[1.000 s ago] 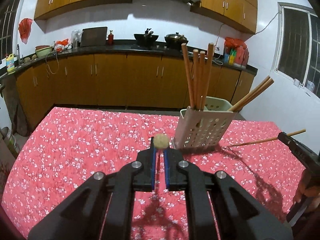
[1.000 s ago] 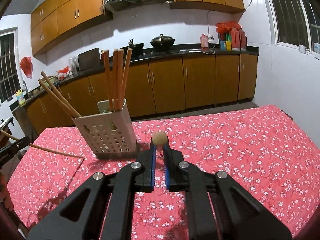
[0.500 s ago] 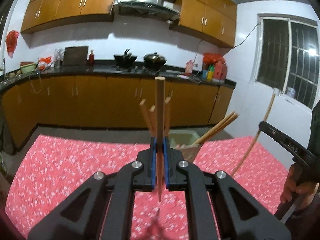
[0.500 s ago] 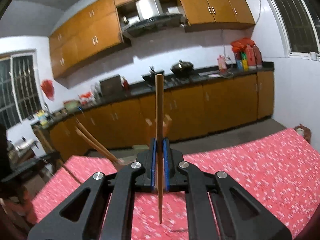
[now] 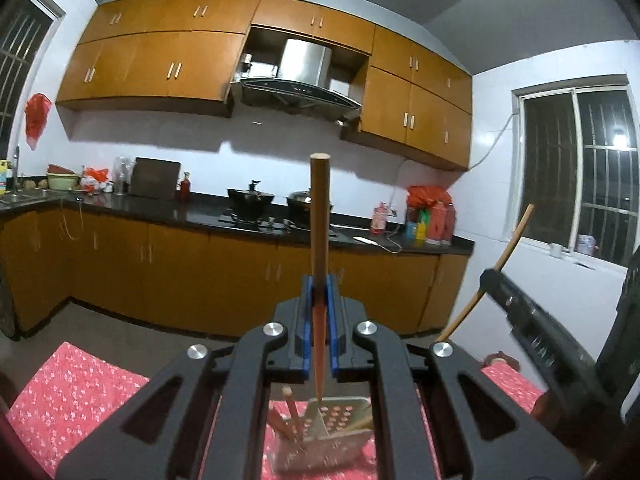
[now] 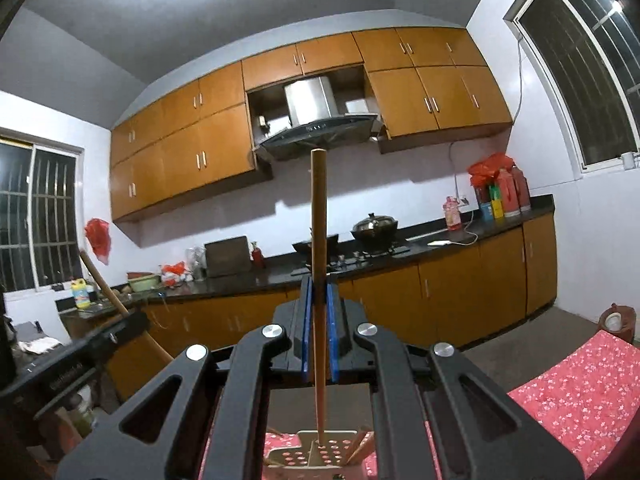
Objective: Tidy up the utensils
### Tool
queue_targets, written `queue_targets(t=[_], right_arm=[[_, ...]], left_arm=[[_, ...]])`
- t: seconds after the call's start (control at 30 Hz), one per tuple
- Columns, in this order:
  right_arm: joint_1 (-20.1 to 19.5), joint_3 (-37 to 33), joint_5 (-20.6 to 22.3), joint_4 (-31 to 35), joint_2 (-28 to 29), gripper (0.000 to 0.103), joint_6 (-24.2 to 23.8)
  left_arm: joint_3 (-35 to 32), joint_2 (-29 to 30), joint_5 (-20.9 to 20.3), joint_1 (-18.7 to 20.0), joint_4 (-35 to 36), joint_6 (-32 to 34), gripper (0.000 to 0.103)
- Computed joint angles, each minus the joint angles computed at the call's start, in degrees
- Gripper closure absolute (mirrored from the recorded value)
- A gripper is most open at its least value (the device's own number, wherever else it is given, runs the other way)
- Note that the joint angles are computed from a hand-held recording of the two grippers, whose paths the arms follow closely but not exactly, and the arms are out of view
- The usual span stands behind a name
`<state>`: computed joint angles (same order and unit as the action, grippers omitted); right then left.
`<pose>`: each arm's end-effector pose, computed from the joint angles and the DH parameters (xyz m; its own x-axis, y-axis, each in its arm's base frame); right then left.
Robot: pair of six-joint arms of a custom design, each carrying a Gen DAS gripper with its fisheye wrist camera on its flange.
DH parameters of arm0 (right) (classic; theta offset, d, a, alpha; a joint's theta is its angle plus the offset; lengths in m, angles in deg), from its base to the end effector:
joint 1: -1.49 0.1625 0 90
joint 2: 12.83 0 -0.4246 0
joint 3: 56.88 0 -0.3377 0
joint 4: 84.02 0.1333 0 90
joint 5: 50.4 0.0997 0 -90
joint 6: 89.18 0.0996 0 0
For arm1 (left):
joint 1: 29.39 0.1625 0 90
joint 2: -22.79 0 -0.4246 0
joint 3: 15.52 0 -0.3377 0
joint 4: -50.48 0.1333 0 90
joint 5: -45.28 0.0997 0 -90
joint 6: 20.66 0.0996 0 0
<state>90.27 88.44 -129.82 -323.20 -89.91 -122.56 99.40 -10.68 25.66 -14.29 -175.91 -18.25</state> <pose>0.1445 -0.3357 0.3458 -0.8257 -0.2205 0.5192 -0.5400 0.0432 -0.8405 -0.4130 -0.3467 0.1251 -0.8078 0.1295 -0.5750 0.5891 0.1443 -0.7951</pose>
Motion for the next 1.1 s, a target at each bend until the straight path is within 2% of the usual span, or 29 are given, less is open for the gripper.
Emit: queue_targets(t=[0.17, 0.37, 0.5, 0.53, 0.57, 0.6, 0.63, 0.73, 0.8, 0.87, 1.0, 1.07, 1.1], right_arm=[[-1.18, -0.13, -1.29, -1.87, 3.76, 0.095, -0.76], [-1.41, 0.49, -2.2, -2.09, 5.65, 0.095, -1.46], [-1.77, 1.43, -1.35, 4.39, 3.22, 0.093, -2.76], [-1.91, 1.97, -1.07, 4.73, 2.43, 0.084, -2.94], [-2.03, 2.17, -0.77, 4.9, 1.83, 0.068, -2.74], [-2.3, 2.56, -0.2, 4.91, 1.08, 0.062, -2.3], [-2.75, 3.08, 0.76, 5.97, -0.58, 0.061, -1.77], [-3.43, 3.83, 2.13, 9.39, -4.64, 0.059, -0.89], [-4.16, 4.63, 3.09, 10.8, -7.12, 0.054, -0.7], [-4.84, 5.62, 3.83, 11.57, -9.18, 0.044, -0.78], [-7.06, 8.74, 5.24, 12.29, -13.17, 0.027, -2.14], [-8.43, 10.54, 5.53, 12.96, -15.21, 0.012, -3.9], [-9.35, 11.68, 5.88, 12.78, -15.97, 0.009, -5.14]], left_arm=[[-0.54, 2.24, -1.12, 2.51, 1.77, -2.74, 0.095], [0.76, 3.15, -2.36, 4.49, 3.49, -6.37, 0.095], [2.42, 2.37, -3.98, 4.87, 6.1, -10.33, 0.093], [2.7, 2.28, -4.07, 4.63, 5.3, -10.01, 0.089], [2.91, 2.11, -4.0, 4.49, 4.68, -9.58, 0.085], [3.1, 2.03, -3.48, 3.98, 3.51, -8.91, 0.077], [3.44, 1.77, -3.2, 3.67, 2.71, -8.49, 0.072], [4.81, 0.64, -2.16, 2.51, 1.06, -8.17, 0.069], [6.29, -0.29, -1.3, 1.64, 0.58, -9.16, 0.064], [8.67, -1.53, 0.21, 0.27, 0.67, -11.31, 0.058], [14.38, -4.38, 3.21, -2.35, 5.17, -19.47, 0.042], [18.69, -6.99, 4.89, -3.96, 12.1, -28.02, 0.027], [20.85, -8.63, 5.56, -4.78, 17.04, -33.32, 0.023]])
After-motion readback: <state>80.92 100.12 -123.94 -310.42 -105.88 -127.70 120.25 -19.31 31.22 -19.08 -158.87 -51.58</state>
